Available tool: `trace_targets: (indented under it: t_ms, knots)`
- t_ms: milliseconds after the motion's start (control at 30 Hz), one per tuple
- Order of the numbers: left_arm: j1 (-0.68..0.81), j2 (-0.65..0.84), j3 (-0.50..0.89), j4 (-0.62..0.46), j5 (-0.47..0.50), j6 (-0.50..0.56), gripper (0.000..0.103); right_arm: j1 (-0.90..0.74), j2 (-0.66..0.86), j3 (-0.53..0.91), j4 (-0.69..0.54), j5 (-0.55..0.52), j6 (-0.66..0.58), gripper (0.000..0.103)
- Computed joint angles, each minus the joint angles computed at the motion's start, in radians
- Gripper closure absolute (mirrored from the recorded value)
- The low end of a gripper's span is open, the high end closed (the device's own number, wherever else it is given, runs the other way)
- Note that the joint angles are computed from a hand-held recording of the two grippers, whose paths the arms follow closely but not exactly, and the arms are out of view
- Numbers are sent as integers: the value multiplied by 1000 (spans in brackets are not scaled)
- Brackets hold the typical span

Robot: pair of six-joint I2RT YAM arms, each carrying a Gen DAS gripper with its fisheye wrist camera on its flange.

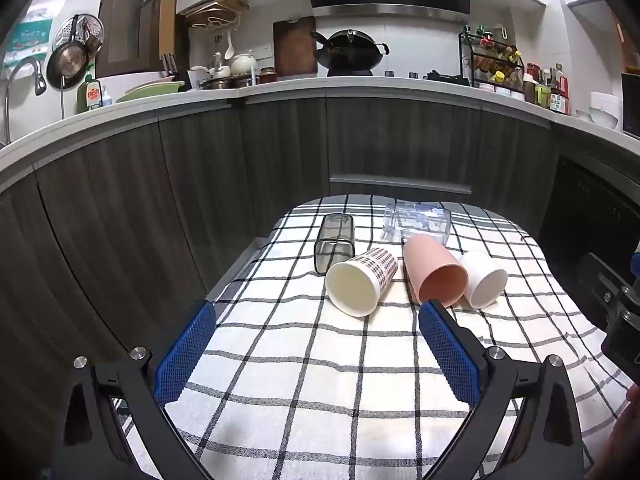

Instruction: Flip cup upside down

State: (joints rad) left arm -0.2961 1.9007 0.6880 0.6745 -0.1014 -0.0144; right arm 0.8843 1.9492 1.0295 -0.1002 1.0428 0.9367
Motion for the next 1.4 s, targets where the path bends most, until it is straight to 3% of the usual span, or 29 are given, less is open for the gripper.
trace_targets:
  t_ms: [1400]
  knots:
    - [3, -17, -6, -5, 17, -4, 0, -6, 0, -12, 28, -4, -8, 5]
